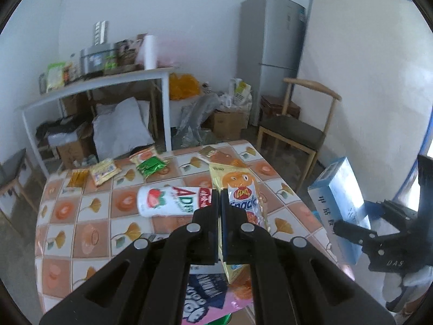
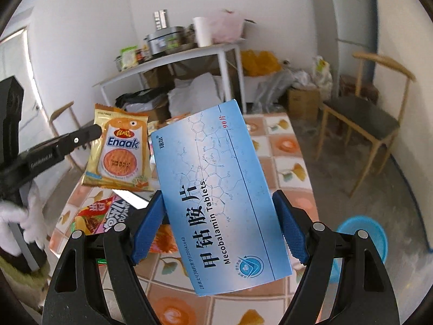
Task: Collect trash
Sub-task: 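Carry the Enaak packet and medicine box to the wastebasket and open both tools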
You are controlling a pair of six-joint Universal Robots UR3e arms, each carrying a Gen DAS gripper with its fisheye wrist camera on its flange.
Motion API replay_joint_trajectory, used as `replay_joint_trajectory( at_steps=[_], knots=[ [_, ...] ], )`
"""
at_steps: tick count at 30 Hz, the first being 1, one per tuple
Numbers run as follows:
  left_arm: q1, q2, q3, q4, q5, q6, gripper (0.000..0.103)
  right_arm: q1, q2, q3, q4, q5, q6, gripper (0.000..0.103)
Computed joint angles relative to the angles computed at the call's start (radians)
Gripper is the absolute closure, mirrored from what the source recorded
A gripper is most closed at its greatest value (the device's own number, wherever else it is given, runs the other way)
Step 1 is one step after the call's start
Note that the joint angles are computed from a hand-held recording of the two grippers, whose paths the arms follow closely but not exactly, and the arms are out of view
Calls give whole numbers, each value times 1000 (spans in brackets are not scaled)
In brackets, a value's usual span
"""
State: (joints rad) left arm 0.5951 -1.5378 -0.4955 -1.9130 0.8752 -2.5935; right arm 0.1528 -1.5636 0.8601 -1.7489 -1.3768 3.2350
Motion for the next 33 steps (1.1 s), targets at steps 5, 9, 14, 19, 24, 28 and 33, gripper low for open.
replay_joint_trajectory(
  at_steps=[5,9,14,19,24,28,33],
  knots=[
    [-179,-30,-32,163,142,-74,102,-60,-65,69,1,5,2,28],
    [-293,-60,-24,214,225,-117,102,-104,-124,124,8,21,-6,28],
    [-415,-90,-34,259,312,-147,102,-181,-187,183,34,62,-18,28],
    [-502,-126,-18,282,372,-173,102,-270,-245,233,60,117,-30,28],
    [-561,-149,-11,286,420,-191,102,-350,-285,270,92,170,-56,28],
    [-596,-179,13,292,451,-204,102,-400,-292,268,122,200,-77,28],
    [-643,-209,35,300,486,-225,102,-451,-312,282,137,225,-104,28]
  ],
)
